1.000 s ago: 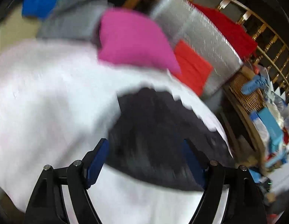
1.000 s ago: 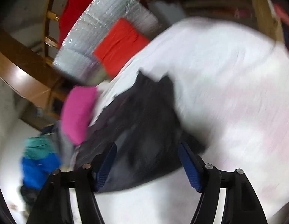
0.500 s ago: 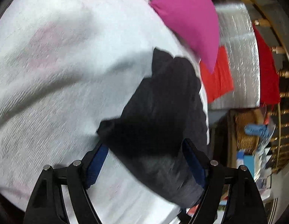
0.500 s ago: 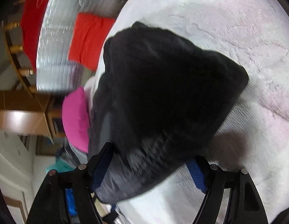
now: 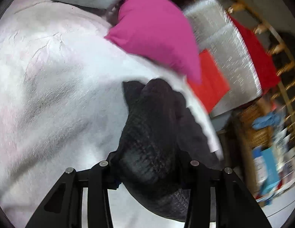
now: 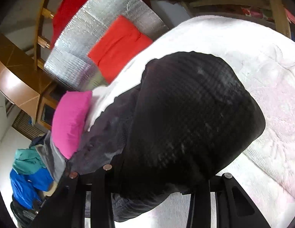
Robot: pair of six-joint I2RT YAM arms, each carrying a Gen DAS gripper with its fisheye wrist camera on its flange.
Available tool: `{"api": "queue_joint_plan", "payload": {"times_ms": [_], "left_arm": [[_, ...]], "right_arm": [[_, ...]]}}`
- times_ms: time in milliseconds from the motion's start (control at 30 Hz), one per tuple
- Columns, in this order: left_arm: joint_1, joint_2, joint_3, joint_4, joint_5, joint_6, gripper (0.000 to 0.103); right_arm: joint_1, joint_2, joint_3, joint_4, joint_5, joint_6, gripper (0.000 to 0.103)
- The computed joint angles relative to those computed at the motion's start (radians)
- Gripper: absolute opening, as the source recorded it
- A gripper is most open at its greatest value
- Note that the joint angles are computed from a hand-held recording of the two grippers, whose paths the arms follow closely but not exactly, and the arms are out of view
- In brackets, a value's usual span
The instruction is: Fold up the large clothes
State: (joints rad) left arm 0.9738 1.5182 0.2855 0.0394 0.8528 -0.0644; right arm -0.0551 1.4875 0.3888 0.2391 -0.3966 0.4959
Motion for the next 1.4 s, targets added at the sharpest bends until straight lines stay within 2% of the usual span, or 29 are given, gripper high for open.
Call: {"api": "queue_joint_plan", "payload": {"times_ms": [67, 167, 200, 233, 267, 300, 333, 367, 433, 533, 600, 667, 733, 800, 867, 933, 1033, 1067, 1100, 1167, 1200, 1267, 1333, 1367, 1400], "left_arm": [[0.007, 0.09, 0.017, -0.008, -0.014, -0.007, 0.049], [0.072, 0.148, 0.06, -0.095, 0.054, 0.043, 0.05], [0.081, 0.136, 0.065, -0.128, 0.051, 0.084, 0.05], [0.084, 0.126, 0.062, -0.143, 0.043, 0.112, 0.05], [0.096, 0.12, 0.058, -0.16, 0.037, 0.147, 0.05], [0.057, 0.125, 0.051, -0.105, 0.026, 0.108, 0.05], [0.069, 0.14, 0.056, -0.112, 0.024, 0.133, 0.05], [0.108, 0.166, 0.076, -0.159, 0.032, 0.203, 0.05], [0.131, 0.175, 0.083, -0.198, 0.034, 0.251, 0.05], [0.13, 0.133, 0.077, -0.227, 0.019, 0.26, 0.05], [0.087, 0.083, 0.053, -0.187, -0.018, 0.217, 0.052], [0.078, 0.045, 0.05, -0.203, -0.046, 0.219, 0.055], [0.086, -0.028, 0.046, -0.249, -0.086, 0.237, 0.059], [0.099, -0.139, 0.039, -0.29, -0.124, 0.262, 0.061], [0.174, -0.243, 0.03, -0.367, -0.133, 0.363, 0.065], [0.223, -0.392, -0.003, -0.381, -0.158, 0.397, 0.068], [0.265, -0.544, -0.035, -0.381, -0.167, 0.4, 0.072], [0.26, -0.574, -0.04, -0.378, -0.165, 0.386, 0.072], [0.246, -0.611, -0.05, -0.378, -0.156, 0.37, 0.073], [0.182, -0.63, -0.059, -0.371, -0.155, 0.332, 0.074], [0.176, -0.589, -0.048, -0.355, -0.146, 0.342, 0.074], [0.084, -0.601, -0.067, -0.323, -0.185, 0.295, 0.075], [-0.028, -0.625, -0.087, -0.29, -0.272, 0.244, 0.076], [-0.059, -0.612, -0.09, -0.283, -0.301, 0.246, 0.078], [-0.139, -0.561, -0.089, -0.24, -0.371, 0.213, 0.079]], "right_arm": [[-0.036, 0.068, 0.013, -0.007, -0.048, 0.016, 0.042], [-0.079, 0.037, 0.008, -0.051, -0.112, -0.006, 0.045], [-0.075, 0.034, 0.006, -0.054, -0.115, 0.002, 0.047], [-0.086, 0.036, 0.003, -0.066, -0.128, 0.001, 0.055], [-0.099, 0.053, 0.006, -0.078, -0.139, -0.003, 0.059], [-0.118, 0.078, 0.003, -0.061, -0.166, -0.007, 0.06], [-0.137, 0.095, 0.003, -0.05, -0.193, -0.015, 0.06], [-0.149, 0.102, 0.005, -0.052, -0.206, -0.028, 0.06], [-0.13, 0.095, 0.0, -0.043, -0.186, -0.032, 0.053], [-0.108, 0.063, -0.026, -0.045, -0.138, -0.059, 0.053], [-0.141, 0.083, -0.014, -0.072, -0.181, -0.071, 0.054], [-0.184, 0.095, 0.008, -0.139, -0.232, -0.101, 0.06], [-0.212, 0.034, 0.011, -0.238, -0.218, -0.149, 0.067], [-0.214, -0.067, 0.001, -0.321, -0.158, -0.191, 0.068], [-0.213, -0.211, -0.008, -0.422, -0.097, -0.266, 0.068], [-0.224, -0.399, -0.029, -0.511, 0.002, -0.337, 0.068], [-0.22, -0.61, -0.071, -0.515, 0.155, -0.362, 0.068], [-0.228, -0.628, -0.075, -0.495, 0.144, -0.358, 0.068], [-0.233, -0.62, -0.07, -0.472, 0.111, -0.357, 0.066], [-0.203, -0.544, -0.043, -0.411, 0.067, -0.37, 0.049], [-0.154, -0.484, -0.023, -0.371, 0.099, -0.372, 0.037], [-0.099, -0.366, 0.013, -0.299, 0.132, -0.352, 0.034], [-0.096, -0.196, 0.081, -0.256, 0.103, -0.295, 0.034], [-0.098, -0.138, 0.103, -0.242, 0.106, -0.264, 0.034], [-0.098, -0.08, 0.12, -0.226, 0.122, -0.239, 0.032]]}}
